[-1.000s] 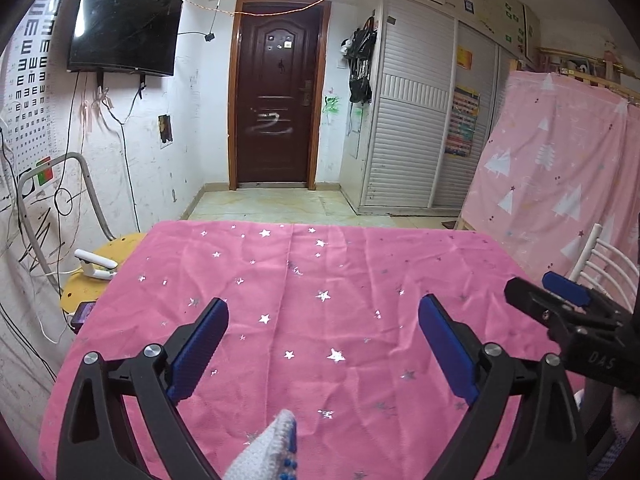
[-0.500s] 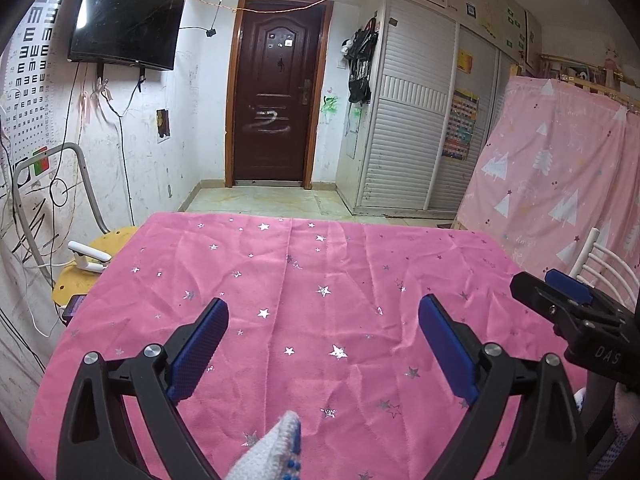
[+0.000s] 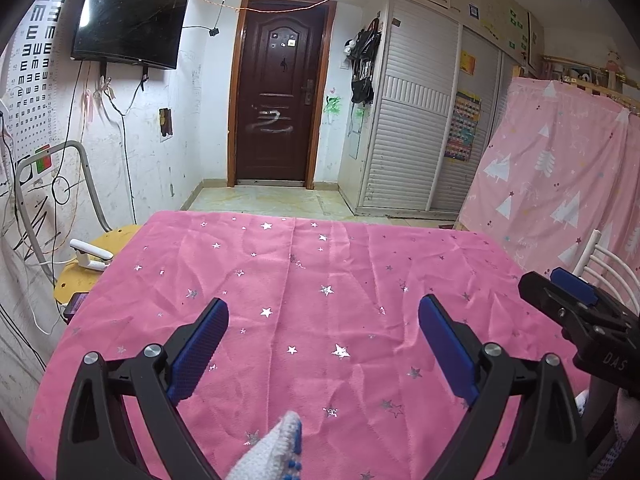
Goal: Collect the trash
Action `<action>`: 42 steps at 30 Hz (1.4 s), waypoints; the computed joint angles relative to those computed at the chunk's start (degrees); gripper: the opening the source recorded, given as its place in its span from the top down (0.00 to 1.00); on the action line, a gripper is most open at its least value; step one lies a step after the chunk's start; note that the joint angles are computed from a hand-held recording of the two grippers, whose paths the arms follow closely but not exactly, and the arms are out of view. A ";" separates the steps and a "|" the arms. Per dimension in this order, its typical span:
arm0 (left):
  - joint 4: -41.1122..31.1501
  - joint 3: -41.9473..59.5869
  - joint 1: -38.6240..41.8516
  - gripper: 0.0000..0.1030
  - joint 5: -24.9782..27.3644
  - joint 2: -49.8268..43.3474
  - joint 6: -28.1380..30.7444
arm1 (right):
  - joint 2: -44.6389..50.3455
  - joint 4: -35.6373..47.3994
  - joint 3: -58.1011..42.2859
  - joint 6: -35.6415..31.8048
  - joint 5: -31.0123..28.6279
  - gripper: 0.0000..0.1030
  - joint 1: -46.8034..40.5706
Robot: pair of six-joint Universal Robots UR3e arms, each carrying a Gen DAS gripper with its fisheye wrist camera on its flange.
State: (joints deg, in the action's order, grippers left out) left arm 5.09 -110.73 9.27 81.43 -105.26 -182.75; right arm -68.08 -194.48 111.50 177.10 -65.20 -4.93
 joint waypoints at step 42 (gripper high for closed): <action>0.08 -0.53 -0.37 0.15 0.84 0.43 -1.11 | 0.35 0.29 -0.61 0.12 -0.64 0.06 0.68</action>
